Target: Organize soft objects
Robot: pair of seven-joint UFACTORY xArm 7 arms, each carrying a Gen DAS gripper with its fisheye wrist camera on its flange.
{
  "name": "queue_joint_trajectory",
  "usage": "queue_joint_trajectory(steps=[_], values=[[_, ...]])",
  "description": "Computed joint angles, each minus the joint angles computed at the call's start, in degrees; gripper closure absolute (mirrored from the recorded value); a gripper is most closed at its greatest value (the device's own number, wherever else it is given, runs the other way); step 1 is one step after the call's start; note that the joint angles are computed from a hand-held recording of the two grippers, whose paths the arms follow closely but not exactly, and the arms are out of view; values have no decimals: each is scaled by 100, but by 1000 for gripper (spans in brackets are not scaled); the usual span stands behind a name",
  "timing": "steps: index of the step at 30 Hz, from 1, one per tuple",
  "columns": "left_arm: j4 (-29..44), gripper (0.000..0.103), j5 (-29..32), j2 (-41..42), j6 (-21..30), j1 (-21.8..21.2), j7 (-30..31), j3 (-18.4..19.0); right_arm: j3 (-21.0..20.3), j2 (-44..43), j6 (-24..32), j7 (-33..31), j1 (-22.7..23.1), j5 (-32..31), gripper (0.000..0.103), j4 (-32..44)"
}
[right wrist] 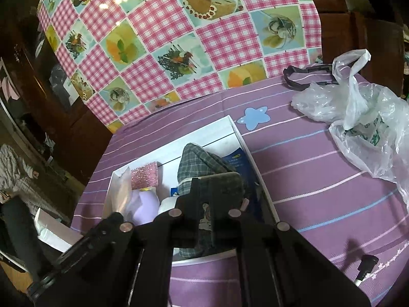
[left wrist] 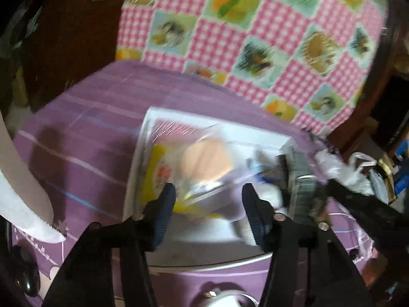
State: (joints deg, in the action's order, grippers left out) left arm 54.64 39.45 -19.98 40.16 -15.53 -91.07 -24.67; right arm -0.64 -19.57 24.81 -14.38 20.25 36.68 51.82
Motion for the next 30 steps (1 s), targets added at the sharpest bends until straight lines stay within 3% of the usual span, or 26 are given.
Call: queue_joint_trajectory(steps=[2,4,6,9,11,13,14,16,21,23,24,25,30], values=[[114,46,238,12,-21,21,-46,-127,2,-30,-96,-47,33,29,95,-30],[270,30,605,59,103,68,-249,-350,-104,-126,-311,-322,205,305,95,-118],[437,20,1068,176,465,120,-633,-616,-222,-174,-413,-565,369,548,95,-151],[541,20,1348,333,1101,-37,-1037,-803,-378,-202,-439,-924,553,915,95,-138],[568,20,1204,353,1403,-235,-1164,-792,-556,-309,-559,-1385,790,1456,94,-186],[493,20,1186,224,1436,-452,-1083,-685,-503,-430,-842,-1641,852,1689,84,-268],[501,20,1233,158,1590,-550,-1043,-705,-399,-459,-907,-1564,775,1557,79,-290],[545,20,1392,-11,2064,-704,-961,-874,-240,-538,-827,-1293,617,1144,54,-256],[641,15,1439,-240,2423,-891,-558,-1027,-515,-1072,-383,-907,839,1318,34,-352],[697,12,1398,-243,2440,-919,-400,-1051,-555,-1229,11,-905,812,1083,31,-313],[718,3,1292,-226,2350,-961,-281,-1002,-537,-1301,184,-936,755,901,30,-306],[736,0,1247,-203,2318,-967,-236,-1006,-494,-1390,249,-1003,697,729,30,-349],[848,0,1419,70,2501,-968,-606,-1254,-210,-2075,-160,-1295,351,-282,30,-1095]])
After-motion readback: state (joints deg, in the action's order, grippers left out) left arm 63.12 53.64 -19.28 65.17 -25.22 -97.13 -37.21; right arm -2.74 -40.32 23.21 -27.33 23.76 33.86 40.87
